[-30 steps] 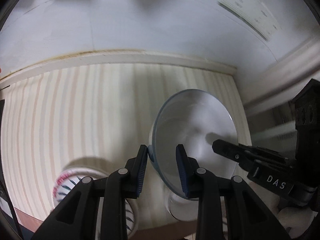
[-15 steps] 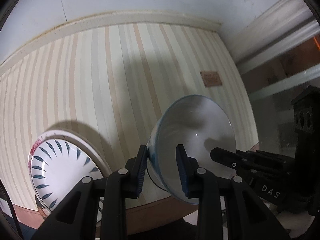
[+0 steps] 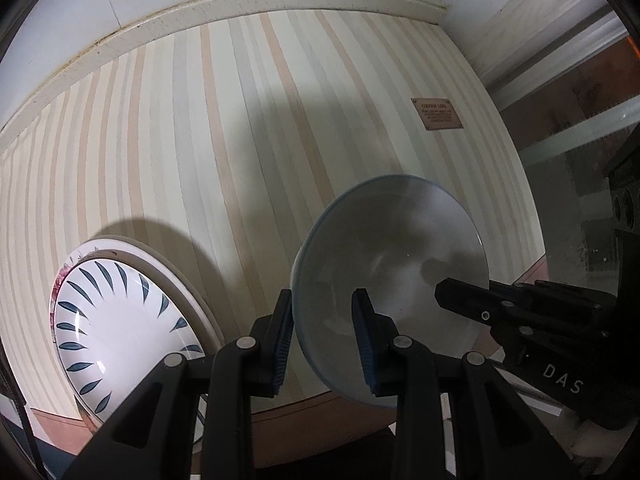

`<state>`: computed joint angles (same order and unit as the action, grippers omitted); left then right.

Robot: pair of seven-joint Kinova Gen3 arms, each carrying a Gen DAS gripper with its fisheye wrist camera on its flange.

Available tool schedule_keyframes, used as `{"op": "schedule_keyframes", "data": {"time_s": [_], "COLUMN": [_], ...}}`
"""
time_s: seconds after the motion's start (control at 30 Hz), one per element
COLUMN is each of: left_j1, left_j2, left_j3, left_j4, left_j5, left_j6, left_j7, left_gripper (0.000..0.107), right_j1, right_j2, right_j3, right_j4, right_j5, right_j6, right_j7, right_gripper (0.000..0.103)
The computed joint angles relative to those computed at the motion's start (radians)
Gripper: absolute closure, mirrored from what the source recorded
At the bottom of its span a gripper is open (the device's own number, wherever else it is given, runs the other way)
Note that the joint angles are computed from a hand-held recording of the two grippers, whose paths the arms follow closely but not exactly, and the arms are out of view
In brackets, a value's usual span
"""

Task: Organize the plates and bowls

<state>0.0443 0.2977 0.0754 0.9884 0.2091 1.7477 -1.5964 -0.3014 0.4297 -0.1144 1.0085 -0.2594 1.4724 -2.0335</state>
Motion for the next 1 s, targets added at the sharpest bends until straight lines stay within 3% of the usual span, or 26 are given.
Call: {"op": "schedule_keyframes", "data": {"time_s": [0.53,0.77,0.8,0.87,0.93,0.97,1.0], "left_j1": [-0.003,-0.017,-0.017,-0.027,-0.044,-0.047,-0.056], "left_j2": [-0.046,-0.119,-0.129,-0.148,-0.155,-0.157,-0.157], "left_j3": [-0.003,-0.008,-0.009,-0.012,-0.018,-0.019,-0.022], "left_j4": [0.003,-0.075,-0.086,-0.105,-0.129,-0.142,-0.157], "left_j5": [-0.015,-0.011,-0.016,-0.004,0.017,0.024,0.035], "left_j6": [-0.013,0.010,0.013,0.020,0.039,0.048,0.059], "left_j7": [-0.017,-0.058,-0.066,-0.084,-0.098,-0.098,-0.103], "left_gripper": [0.081,0.080,0.079,0.075,0.067,0.064,0.053], "right_j1": [-0.004,-0.070,-0.084,-0.123,-0.160,-0.174,-0.187], "right_j2": [-0.033,-0.113,-0.122,-0.152,-0.169,-0.175,-0.186], "right_j3": [0.008,0.016,0.017,0.018,0.017,0.015,0.013], "right_j4": [0.024,-0.023,-0.038,-0.060,-0.089,-0.103,-0.109], "right_j5": [0.022,0.126,0.147,0.204,0.258,0.276,0.293], "right_j6": [-0.019,0.016,0.028,0.047,0.073,0.087,0.094], "right_j7": [-0.022,-0.069,-0.079,-0.110,-0.137,-0.151,-0.163], "right_gripper": [0.087,0.087,0.084,0.068,0.047,0.045,0.041]}}
